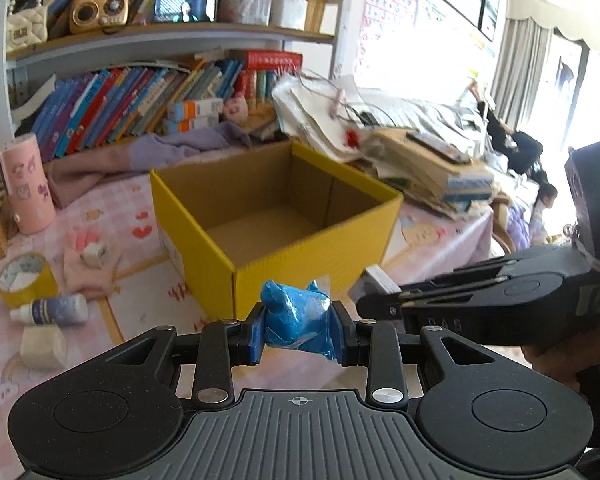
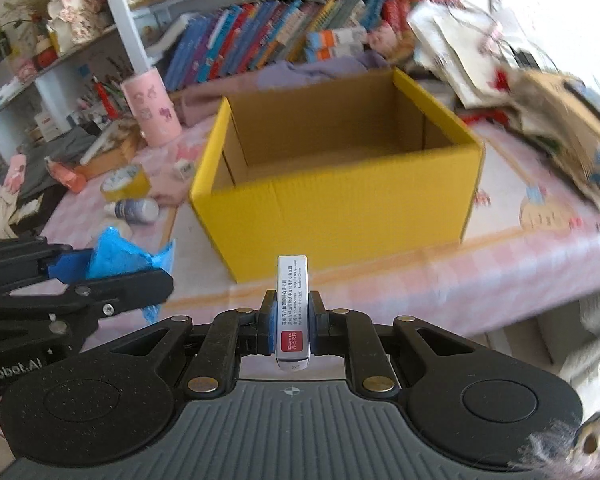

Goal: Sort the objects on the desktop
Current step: 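Carry the blue bag and white medicine box with both tools over the yellow box, then open the left tool dropping the blue bag while the right tool releases the medicine box into the box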

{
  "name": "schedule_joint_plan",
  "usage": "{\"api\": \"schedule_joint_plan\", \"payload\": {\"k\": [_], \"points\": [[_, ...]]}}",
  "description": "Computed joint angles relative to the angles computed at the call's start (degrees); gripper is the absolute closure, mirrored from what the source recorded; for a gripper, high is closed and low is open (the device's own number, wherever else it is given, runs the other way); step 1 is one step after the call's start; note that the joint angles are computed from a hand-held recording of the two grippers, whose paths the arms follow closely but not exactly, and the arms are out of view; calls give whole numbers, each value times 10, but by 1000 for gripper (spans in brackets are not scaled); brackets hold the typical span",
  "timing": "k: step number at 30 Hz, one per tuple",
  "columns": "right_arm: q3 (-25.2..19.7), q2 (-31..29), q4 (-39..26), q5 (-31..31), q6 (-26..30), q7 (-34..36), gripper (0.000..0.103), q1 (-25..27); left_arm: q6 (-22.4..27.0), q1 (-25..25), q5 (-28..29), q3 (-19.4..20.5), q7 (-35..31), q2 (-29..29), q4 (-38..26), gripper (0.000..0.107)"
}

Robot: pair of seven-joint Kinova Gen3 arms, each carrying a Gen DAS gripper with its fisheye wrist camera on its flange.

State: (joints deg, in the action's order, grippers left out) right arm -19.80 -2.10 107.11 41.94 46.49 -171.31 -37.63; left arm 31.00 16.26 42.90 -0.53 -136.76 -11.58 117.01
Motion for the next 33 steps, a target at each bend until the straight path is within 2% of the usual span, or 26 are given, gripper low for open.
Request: {"api": "schedule_joint_plan", "payload": {"k": [2, 4, 8, 10, 12, 14, 15, 17, 19, 20, 22, 24, 27, 31, 33], "points": [[-12, -6, -5, -11, -24, 47, 90, 43, -21, 1, -5, 14, 15, 12, -11, 77], [-34, -10, -11, -21, -49, 93, 90, 96, -48, 32, -23, 5, 43, 26, -26, 77], [-72, -14, -21, -49, -107, 186, 90, 202, -98, 138, -90, -64, 119, 56, -58, 77], [-95, -11, -28, -66, -133, 233, 90, 255, -116, 173, -130, -86, 166, 72, -75, 77], [-121, -5, -36, -82, -154, 280, 90, 308, -125, 166, -169, -71, 212, 88, -92, 77], [-151, 7, -46, -102, -171, 326, 90, 361, -136, 137, -212, -35, 259, 106, -107, 77], [-166, 14, -51, -112, -177, 350, 90, 388, -137, 138, -234, -33, 282, 117, -115, 77], [-204, 36, -64, -128, -182, 396, 90, 441, -130, 169, -275, -61, 329, 146, -143, 77], [-249, 69, -86, -138, -173, 443, 90, 494, -109, 192, -321, -83, 369, 179, -179, 77], [-276, 91, -100, -138, -165, 466, 90, 520, -100, 189, -344, -78, 384, 192, -193, 77], [-329, 140, -138, -127, -124, 513, 90, 559, -75, 153, -391, -37, 413, 219, -226, 77], [-356, 190, -180, -103, -77, 559, 90, 564, -40, 107, -431, 16, 442, 246, -264, 77], [-333, 242, -240, -86, -9, 629, 90, 519, 17, 84, -501, 56, 491, 289, -320, 77], [-275, 289, -318, -100, 68, 722, 90, 449, 97, 99, -541, 57, 511, 339, -393, 76], [-222, 300, -346, -125, 89, 769, 90, 407, 131, 111, -557, 51, 514, 359, -422, 76]]}}
